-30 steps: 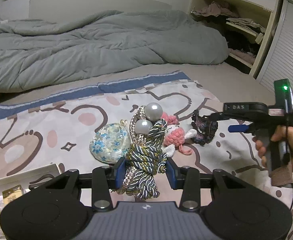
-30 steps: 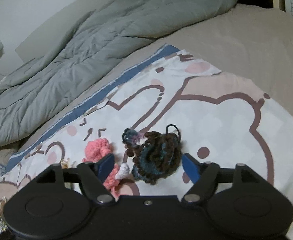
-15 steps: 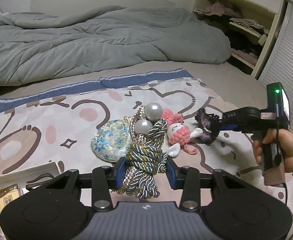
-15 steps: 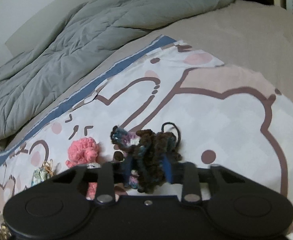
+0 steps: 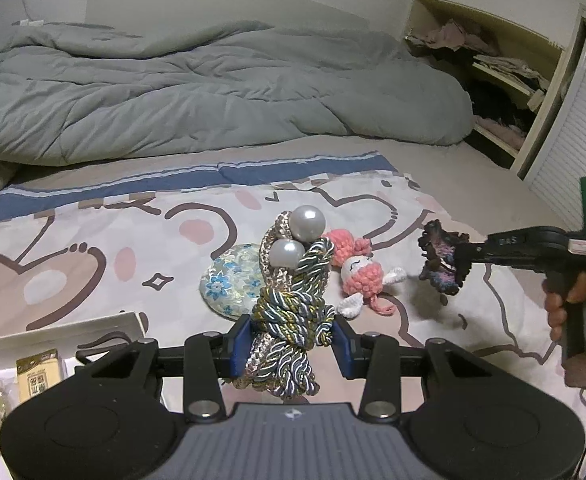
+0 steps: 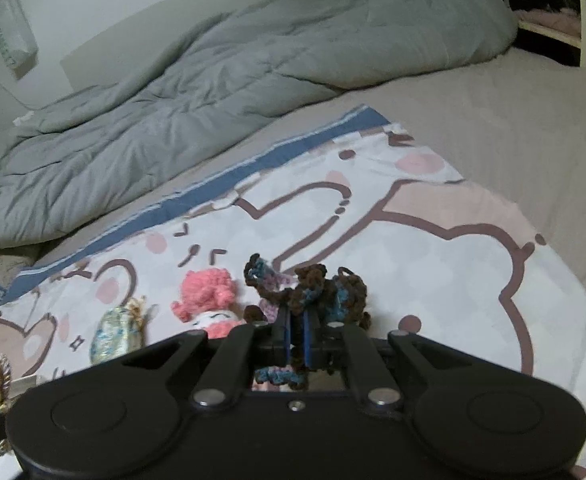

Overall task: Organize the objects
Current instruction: 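Carry the cord keychain and the scrunchie into the white tray with both grippers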

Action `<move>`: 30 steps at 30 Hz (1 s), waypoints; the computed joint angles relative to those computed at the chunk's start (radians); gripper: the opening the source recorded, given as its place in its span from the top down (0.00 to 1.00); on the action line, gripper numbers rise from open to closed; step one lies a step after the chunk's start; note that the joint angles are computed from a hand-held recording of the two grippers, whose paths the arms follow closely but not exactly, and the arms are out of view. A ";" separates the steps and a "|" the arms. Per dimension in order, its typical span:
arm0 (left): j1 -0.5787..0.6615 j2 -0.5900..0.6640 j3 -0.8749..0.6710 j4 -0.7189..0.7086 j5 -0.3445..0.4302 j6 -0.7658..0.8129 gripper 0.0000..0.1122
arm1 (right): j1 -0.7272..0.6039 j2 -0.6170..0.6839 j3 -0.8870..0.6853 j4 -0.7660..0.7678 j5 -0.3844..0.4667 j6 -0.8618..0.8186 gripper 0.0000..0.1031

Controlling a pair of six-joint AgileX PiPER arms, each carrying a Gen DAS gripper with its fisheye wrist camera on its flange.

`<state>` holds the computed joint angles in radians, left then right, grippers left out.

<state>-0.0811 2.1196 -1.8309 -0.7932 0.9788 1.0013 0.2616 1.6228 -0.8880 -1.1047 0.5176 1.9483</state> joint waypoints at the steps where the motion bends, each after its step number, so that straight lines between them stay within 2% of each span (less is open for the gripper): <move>1: 0.002 -0.006 0.005 -0.001 0.000 -0.003 0.62 | 0.011 -0.015 0.003 0.010 0.007 -0.009 0.94; 17: 0.085 -0.077 0.075 -0.051 0.007 -0.011 0.62 | 0.235 -0.134 -0.048 0.075 0.138 -0.107 0.94; 30: 0.246 -0.095 0.056 -0.048 0.057 -0.013 0.61 | 0.332 -0.016 -0.211 0.109 0.121 -0.129 0.94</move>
